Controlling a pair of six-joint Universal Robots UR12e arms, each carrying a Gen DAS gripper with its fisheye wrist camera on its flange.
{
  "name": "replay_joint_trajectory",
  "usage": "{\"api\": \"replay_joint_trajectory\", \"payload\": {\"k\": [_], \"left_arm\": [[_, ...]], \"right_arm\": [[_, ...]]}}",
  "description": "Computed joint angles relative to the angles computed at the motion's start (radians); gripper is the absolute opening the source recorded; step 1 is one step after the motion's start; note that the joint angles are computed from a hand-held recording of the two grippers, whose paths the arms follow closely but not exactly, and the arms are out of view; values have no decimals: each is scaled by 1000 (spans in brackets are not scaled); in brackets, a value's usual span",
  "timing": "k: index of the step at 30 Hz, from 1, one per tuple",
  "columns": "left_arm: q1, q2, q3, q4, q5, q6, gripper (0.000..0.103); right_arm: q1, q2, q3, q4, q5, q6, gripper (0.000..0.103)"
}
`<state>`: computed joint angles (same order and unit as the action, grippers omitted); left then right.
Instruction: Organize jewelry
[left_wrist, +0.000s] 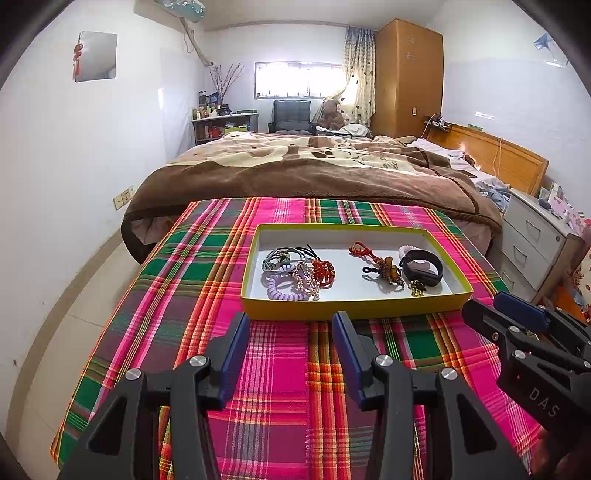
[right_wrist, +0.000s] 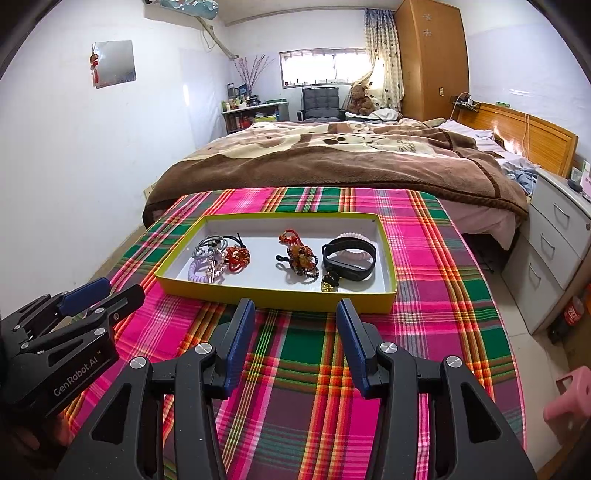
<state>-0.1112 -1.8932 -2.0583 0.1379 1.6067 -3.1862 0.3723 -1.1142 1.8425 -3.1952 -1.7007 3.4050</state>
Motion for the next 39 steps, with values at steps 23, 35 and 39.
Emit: {"api": "replay_joint_trajectory", "payload": {"k": [23, 35, 39], "left_arm": [[0, 3, 0, -5, -7, -2, 46], [1, -2, -1, 0, -13, -1, 46], [0, -2, 0, 1, -10, -3, 46]], "right_arm": [[0, -2, -2, 14, 6, 0, 47], [0, -4, 2, 13, 4, 6, 47], [1, -6, 3, 14, 3, 7, 47]]}}
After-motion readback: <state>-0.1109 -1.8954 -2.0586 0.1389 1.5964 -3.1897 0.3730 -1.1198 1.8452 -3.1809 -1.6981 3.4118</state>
